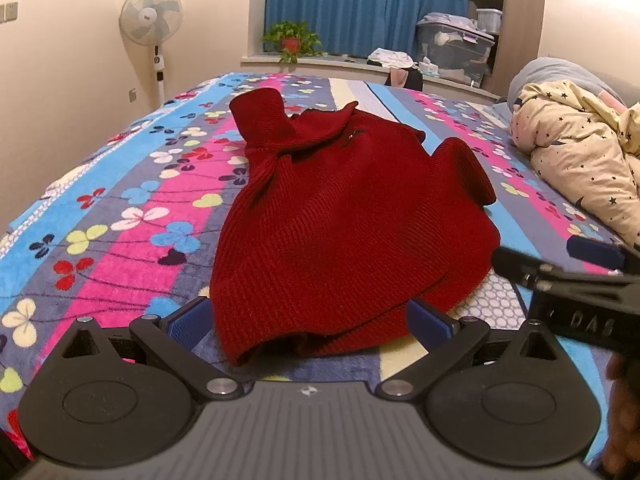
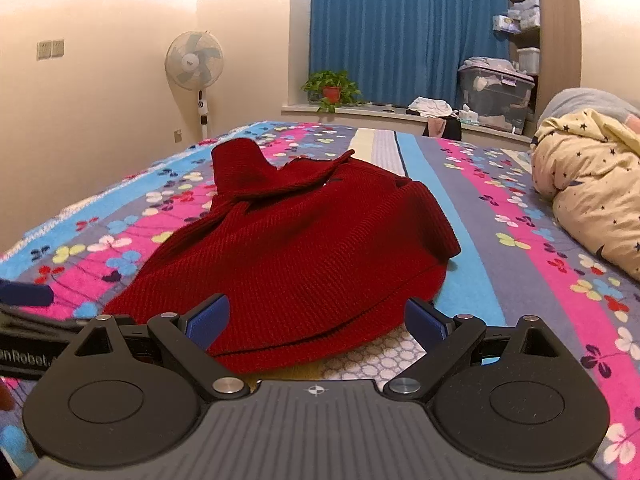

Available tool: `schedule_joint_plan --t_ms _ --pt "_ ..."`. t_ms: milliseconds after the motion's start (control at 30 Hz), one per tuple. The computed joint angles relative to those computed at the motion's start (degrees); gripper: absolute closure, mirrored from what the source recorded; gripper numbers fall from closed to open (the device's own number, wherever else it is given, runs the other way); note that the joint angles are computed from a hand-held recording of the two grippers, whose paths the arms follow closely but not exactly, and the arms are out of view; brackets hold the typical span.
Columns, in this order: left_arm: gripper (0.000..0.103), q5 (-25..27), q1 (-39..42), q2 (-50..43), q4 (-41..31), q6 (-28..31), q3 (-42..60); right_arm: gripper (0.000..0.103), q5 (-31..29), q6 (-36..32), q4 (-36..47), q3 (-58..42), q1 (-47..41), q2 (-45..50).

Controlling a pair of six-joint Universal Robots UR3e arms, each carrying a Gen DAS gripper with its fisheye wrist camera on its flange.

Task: Fold small clothes

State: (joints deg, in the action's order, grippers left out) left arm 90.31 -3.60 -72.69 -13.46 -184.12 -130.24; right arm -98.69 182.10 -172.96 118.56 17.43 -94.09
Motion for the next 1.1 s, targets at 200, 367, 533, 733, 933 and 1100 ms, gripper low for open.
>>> schedule_joint_plan --t_ms 200,367,533,733,933,1100 --pt "0.006 -14.93 12.27 5.99 -7.41 4.47 2.26 0.032 0.84 1.45 0.44 0.07 -3.75 -2.48" --pt "0.017 -24.60 22.60 3.46 -16.55 22.66 11.21 0.051 2.65 1.12 4.16 -1.32 -9.67 -6.06" --pt "0.059 -24.15 28.76 -6.73 -17.24 30.12 14.95 0.051 8.24 -2.62 5.57 -5.73 -17.56 -4.12" --pt "0.079 -26.46 31.22 -17.22 -36.81 22.60 26.41 0.046 8.47 -5.80 2.69 -12.57 -22.97 7.86" --pt "0.079 -24.79 28.99 -23.52 -43.97 20.38 33.13 0.037 9.10 -7.50 2.19 -24.10 -24.90 23.51" --pt "0.078 -24.94 29.28 -26.22 -43.58 19.75 34.42 0.027 8.91 -11.50 0.58 -33.76 -24.44 34.04"
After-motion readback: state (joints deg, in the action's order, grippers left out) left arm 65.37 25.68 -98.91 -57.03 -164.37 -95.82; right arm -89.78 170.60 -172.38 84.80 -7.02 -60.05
